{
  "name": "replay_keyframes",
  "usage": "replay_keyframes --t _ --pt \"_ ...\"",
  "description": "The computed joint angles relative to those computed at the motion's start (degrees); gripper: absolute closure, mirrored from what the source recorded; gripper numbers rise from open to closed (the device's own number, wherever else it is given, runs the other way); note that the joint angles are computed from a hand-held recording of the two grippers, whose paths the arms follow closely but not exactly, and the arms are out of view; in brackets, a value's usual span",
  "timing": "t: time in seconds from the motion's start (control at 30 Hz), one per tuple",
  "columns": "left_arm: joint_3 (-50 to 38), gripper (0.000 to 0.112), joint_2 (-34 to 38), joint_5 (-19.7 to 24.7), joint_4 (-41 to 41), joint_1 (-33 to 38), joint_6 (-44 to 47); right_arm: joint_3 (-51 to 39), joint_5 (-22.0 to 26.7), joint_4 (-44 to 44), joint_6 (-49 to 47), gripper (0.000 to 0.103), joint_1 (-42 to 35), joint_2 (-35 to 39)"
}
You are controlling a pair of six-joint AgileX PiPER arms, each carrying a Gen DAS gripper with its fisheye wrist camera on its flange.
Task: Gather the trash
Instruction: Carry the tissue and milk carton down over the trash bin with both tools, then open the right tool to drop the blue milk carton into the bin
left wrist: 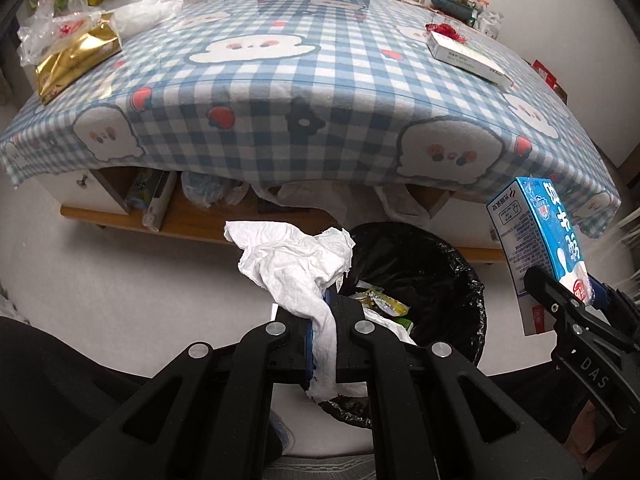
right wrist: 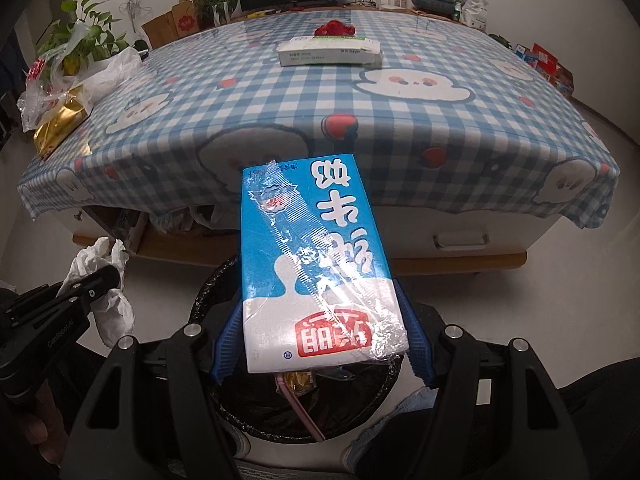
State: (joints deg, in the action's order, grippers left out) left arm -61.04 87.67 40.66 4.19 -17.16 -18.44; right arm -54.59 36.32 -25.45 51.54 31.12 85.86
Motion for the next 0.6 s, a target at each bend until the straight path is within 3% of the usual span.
replay_keyframes --t 0.3,0.6 --pt "2.57 0.109 3.71 -4.85 1.71 0.63 -0.58 -0.84 -4.14 2.84 -2.18 0.039 0.65 7.29" --pt "1.68 0.109 6.42 -4.11 -1.20 3.05 1.60 -3.10 -6.55 5.41 -5.24 0.038 0.61 12.10"
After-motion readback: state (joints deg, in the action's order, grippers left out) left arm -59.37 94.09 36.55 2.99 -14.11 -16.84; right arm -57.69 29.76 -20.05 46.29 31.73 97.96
